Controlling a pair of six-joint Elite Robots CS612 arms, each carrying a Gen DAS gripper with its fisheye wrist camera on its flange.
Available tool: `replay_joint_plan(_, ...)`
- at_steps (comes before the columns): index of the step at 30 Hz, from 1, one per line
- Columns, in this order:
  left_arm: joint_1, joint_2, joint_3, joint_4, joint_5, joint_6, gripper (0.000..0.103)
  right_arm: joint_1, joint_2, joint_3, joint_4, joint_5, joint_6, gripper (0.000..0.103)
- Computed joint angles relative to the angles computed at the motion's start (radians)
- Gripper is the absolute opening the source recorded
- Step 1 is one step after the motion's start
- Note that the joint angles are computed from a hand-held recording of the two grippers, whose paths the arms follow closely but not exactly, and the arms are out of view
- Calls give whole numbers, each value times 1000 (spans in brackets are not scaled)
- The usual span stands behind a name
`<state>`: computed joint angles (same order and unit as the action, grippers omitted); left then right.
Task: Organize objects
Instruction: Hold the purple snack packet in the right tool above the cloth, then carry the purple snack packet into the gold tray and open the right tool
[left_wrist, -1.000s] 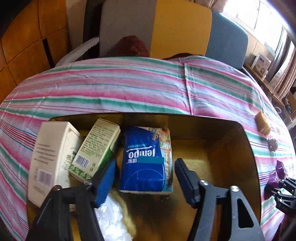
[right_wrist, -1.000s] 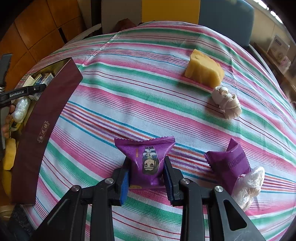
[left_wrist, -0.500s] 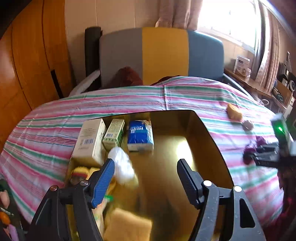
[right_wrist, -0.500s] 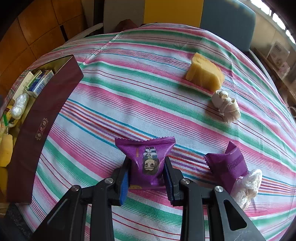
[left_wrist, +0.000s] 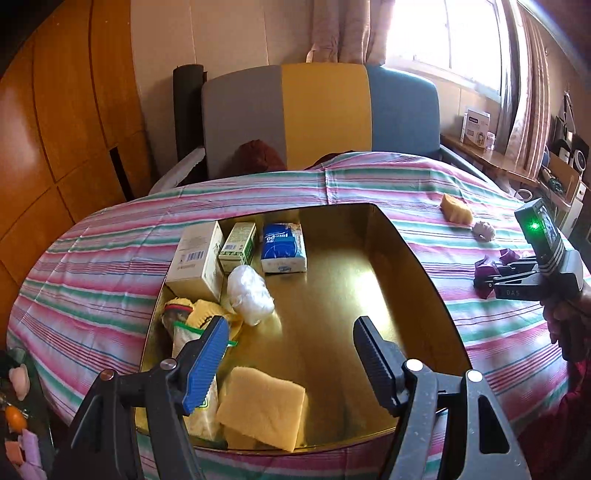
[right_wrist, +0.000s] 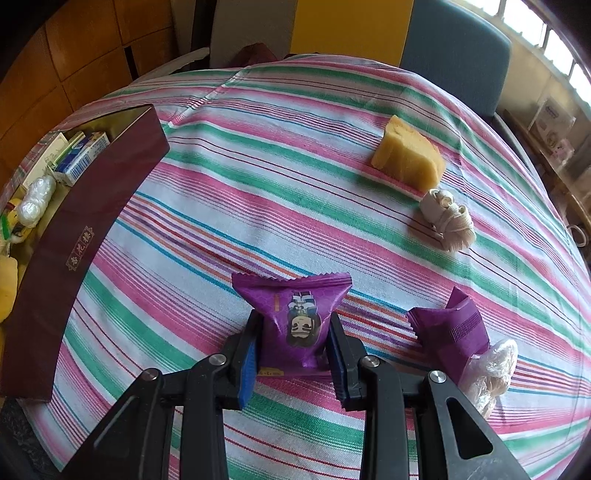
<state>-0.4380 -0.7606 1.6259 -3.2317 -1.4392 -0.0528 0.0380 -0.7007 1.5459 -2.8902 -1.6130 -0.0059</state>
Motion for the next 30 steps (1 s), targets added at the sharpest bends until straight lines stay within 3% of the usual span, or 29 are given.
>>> replay_joint_plan(8,9,-4,13,1,-12,-7,71,9,-1,7,-15,-35,29,34)
replay_joint_plan(15,20,-5,21,-4,-11,-19,71,26,-17,0,29,-81,119,32)
replay_joint_plan(19,26,-4,23,1,-17,-26,71,36,-39,14,-15,-52,136,32)
replay_joint_plan(24,35,-3,25,2,-27,-33,71,66,-56,-1,-68,6,95,32)
replay_joint_plan(30,69,-4,17,49,-75,-85,71,119,-27,-93,-23,114,38,32)
